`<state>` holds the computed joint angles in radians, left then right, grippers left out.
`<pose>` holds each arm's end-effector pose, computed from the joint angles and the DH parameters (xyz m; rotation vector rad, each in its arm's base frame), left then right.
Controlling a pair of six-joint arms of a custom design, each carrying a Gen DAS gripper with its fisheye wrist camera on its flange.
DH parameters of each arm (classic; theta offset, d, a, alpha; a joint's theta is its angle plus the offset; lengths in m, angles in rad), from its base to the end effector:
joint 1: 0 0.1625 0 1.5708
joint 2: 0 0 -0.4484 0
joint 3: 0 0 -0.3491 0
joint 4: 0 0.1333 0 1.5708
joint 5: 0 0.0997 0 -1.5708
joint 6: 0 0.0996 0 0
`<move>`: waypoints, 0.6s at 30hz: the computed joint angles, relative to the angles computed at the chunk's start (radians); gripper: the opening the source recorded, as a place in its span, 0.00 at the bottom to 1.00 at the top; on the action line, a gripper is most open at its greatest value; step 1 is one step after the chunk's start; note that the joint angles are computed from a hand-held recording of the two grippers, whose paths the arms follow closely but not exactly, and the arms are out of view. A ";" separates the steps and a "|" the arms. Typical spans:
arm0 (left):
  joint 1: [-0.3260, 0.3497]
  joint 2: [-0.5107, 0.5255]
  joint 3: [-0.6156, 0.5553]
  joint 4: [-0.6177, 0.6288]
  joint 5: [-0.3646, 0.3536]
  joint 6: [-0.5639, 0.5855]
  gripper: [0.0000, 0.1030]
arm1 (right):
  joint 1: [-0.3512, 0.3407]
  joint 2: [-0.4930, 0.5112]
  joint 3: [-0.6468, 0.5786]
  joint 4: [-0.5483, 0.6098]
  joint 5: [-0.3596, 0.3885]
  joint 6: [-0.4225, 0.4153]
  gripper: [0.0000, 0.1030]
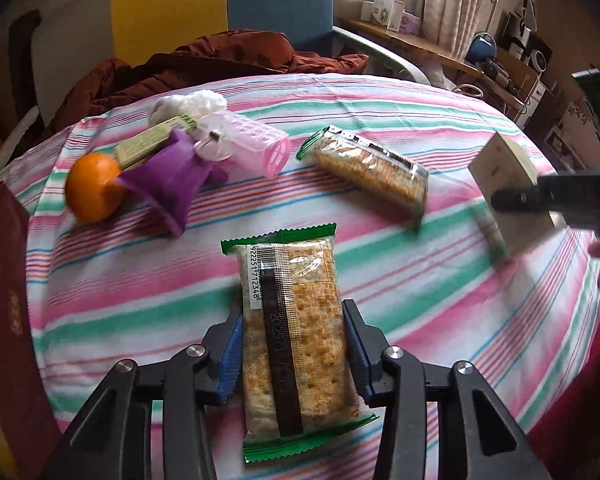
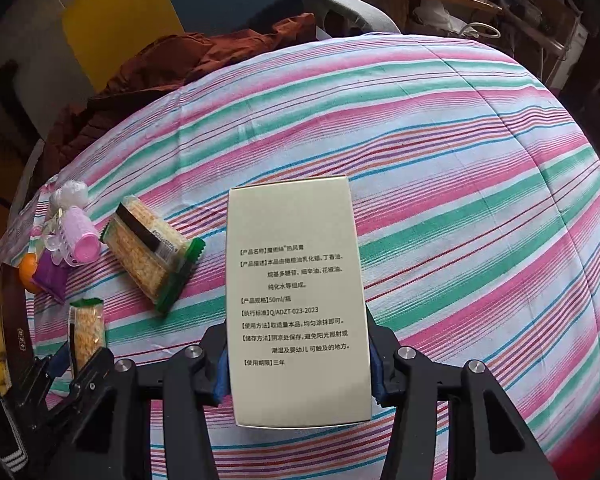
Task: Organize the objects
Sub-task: 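Grasp the cracker packet with the left gripper while the right grasps the cream box, then carry the cracker packet and cream box into the gold tray and open both grippers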
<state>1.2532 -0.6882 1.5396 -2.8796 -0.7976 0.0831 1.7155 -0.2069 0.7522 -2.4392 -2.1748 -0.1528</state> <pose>-0.0250 -0.7258 0.1648 0.2492 2.3451 -0.6546 0.1996 -0.8378 0.0275 0.2458 -2.4998 0.4057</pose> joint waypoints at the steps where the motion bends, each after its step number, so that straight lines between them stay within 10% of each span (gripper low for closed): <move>1: -0.004 -0.012 0.023 -0.008 0.011 0.003 0.44 | 0.004 0.004 -0.001 -0.009 0.002 -0.001 0.50; 18: -0.013 -0.355 0.312 -0.212 0.045 0.018 0.44 | 0.049 0.014 0.037 -0.215 -0.030 -0.146 0.50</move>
<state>1.2398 -1.0433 1.8521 -3.0916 -0.7524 0.1008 1.7644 -0.1927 0.7890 -2.6545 -2.2051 -0.2988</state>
